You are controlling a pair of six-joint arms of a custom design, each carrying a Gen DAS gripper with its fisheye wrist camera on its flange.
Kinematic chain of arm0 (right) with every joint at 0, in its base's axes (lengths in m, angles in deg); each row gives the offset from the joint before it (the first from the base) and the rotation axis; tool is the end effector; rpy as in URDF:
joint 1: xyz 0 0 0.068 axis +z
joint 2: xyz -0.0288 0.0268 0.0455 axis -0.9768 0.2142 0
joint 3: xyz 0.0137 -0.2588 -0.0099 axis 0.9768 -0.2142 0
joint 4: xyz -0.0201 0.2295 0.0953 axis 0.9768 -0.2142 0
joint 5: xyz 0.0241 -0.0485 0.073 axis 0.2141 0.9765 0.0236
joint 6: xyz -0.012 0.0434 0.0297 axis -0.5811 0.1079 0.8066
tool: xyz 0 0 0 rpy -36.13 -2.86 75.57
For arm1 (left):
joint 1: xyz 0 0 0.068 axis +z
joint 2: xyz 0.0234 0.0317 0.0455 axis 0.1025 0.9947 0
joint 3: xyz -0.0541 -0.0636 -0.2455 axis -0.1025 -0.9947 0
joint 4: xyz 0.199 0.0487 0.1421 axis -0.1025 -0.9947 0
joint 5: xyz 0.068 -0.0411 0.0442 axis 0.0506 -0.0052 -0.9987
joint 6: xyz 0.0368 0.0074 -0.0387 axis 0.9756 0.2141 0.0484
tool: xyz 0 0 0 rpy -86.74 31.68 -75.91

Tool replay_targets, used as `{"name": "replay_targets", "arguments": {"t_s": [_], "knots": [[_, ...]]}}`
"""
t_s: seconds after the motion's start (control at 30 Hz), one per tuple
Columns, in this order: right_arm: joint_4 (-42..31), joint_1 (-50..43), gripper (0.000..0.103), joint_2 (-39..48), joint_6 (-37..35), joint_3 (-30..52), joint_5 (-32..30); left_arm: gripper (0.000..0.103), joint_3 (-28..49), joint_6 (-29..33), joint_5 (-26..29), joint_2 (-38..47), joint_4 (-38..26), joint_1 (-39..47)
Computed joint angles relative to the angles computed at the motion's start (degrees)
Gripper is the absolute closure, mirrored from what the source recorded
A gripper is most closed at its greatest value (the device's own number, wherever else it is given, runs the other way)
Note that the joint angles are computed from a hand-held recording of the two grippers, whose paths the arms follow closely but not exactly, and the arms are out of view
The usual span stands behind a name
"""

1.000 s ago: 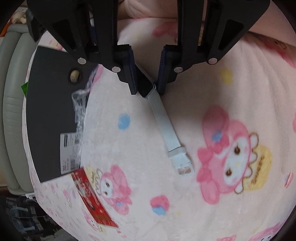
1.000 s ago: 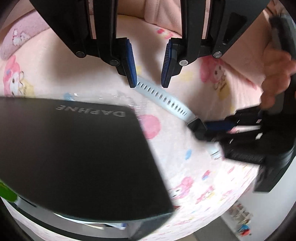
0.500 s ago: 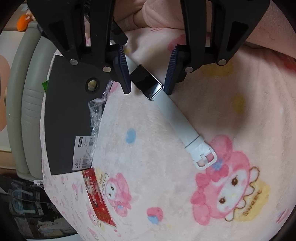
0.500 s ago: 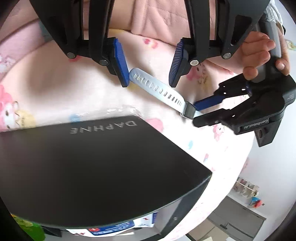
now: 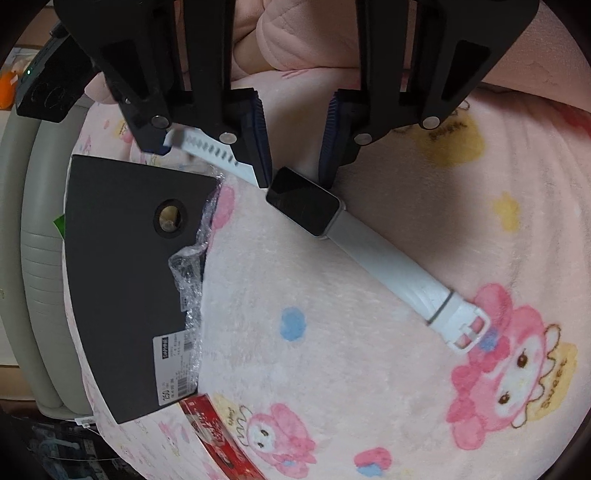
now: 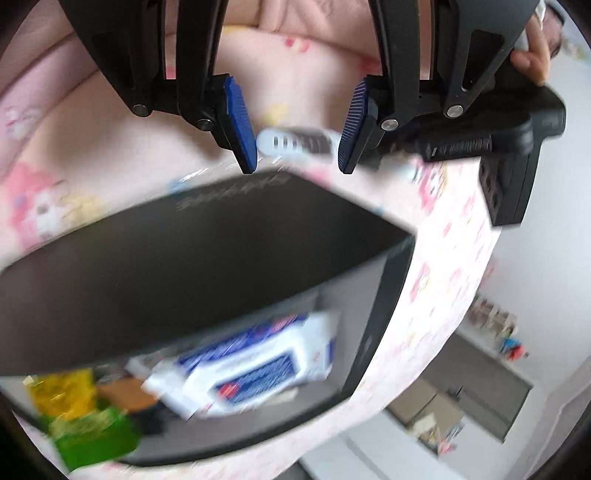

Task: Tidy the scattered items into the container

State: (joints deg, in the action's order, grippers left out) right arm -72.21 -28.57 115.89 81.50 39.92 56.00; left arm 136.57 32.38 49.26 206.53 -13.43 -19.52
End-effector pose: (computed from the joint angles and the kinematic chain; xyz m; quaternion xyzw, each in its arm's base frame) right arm 0.2220 0.2373 0.0624 0.2909 0.8996 0.1805 0.2713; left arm 0.3435 -0.1834 0.0764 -0.0257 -0.9602 0.2752 0.0410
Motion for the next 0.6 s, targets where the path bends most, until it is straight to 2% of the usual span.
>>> {"name": "replay_targets", "arguments": {"t_s": [0.03,0.1,0.13,0.2,0.27,0.37,0.47,0.53,0.6], "knots": [[1.5,-0.84,0.061,0.63,-1.64,-0.45,-2.82,0.079,0.11,0.0,0.73,0.14,0.11,0.0],[-4.39,-1.85,0.061,-2.61,-0.88,0.13,-3.37,0.079,-0.01,-0.6,1.6,0.21,0.72,0.2],[-3.72,-0.15,0.061,-0.73,-0.34,1.02,-4.43,0.078,-0.24,-1.19,2.01,0.17,1.22,0.45],[-4.92,0.89,0.061,0.5,-0.14,3.06,-5.58,0.069,-1.16,-3.19,4.89,0.27,2.95,1.79],[-3.19,1.24,0.061,1.86,0.45,3.69,-7.49,0.063,-2.52,-5.4,7.29,-0.06,5.1,3.06],[0.27,2.08,0.061,6.72,2.01,5.28,-10.65,0.061,-2.1,-4.85,6.01,-0.16,4.07,3.01],[-2.46,0.46,0.061,2.75,4.21,3.57,-14.1,0.062,-1.61,-4.3,4.73,-0.24,3.02,2.96],[-4.84,1.72,0.061,1.26,7.57,3.28,-11.22,0.065,-1.31,-3.96,3.88,-0.29,2.35,2.93],[-11.27,3.88,0.061,-1.4,10.89,3.79,-3.84,0.066,-1.01,-3.63,3.02,-0.34,1.7,2.9]]}}
